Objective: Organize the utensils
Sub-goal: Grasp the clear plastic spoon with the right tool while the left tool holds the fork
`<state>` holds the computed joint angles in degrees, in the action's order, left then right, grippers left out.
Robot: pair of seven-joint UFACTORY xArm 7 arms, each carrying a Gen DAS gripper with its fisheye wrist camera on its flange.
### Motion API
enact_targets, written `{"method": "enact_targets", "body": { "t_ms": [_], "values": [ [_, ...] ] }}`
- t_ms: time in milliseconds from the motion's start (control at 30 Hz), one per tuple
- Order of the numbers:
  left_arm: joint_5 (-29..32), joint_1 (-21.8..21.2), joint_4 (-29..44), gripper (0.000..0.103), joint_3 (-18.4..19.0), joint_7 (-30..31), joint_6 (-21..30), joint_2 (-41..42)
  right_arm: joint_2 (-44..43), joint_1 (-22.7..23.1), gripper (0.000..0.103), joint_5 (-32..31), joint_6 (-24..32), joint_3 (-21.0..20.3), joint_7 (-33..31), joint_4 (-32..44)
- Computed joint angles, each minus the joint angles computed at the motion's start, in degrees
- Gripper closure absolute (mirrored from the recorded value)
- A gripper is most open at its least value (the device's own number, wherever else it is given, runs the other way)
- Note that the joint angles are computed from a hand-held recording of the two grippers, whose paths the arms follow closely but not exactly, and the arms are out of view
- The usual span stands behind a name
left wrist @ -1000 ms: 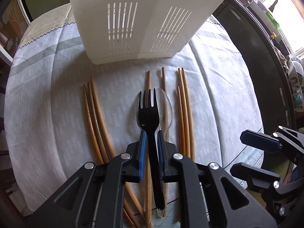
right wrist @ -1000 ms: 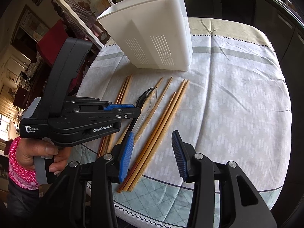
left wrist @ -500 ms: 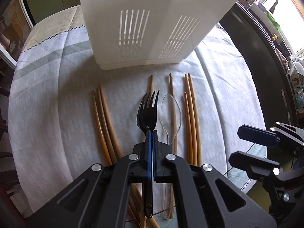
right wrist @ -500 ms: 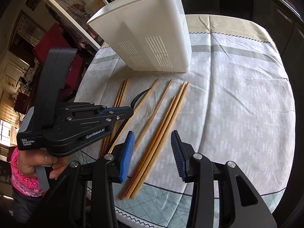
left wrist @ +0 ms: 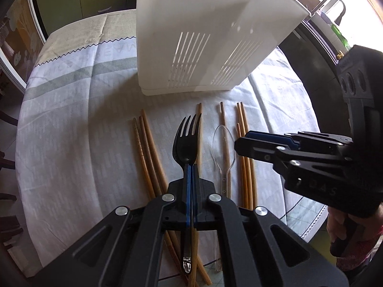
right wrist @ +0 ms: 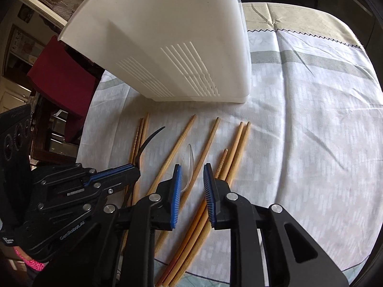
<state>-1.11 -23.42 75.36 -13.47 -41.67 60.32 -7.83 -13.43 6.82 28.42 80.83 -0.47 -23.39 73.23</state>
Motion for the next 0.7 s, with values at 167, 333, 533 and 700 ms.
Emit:
{"method": "enact_targets", "body": {
  "t_ms": [167,333,533,700],
  "values": [
    [-0.6,0.0,-1.6,0.102,0.0,1.3,-0.1,-3.2,1.2,0.5,0.084,-1.1,-1.0,1.0,0.5,0.1],
    [-0.6,0.0,-1.3,0.102,-0.7,1.5,1.2,-4.9,0.1,1.4,0.100,-2.6,-4.3,2.1,0.1,-1.6],
    [0.2,0.1,-0.8,0.102,-1.6,0.3,1.7,-7.6,-5.0,1.8,0.100,-0.4,-6.4,0.2,-2.7,-3.5],
    [2.2,0.8,0.7,0.102,-2.7,-0.2,2.0,-11.3,-11.5,1.9,0.100,3.3,-9.1,-3.2,-6.0,-4.8]
  ]
}}
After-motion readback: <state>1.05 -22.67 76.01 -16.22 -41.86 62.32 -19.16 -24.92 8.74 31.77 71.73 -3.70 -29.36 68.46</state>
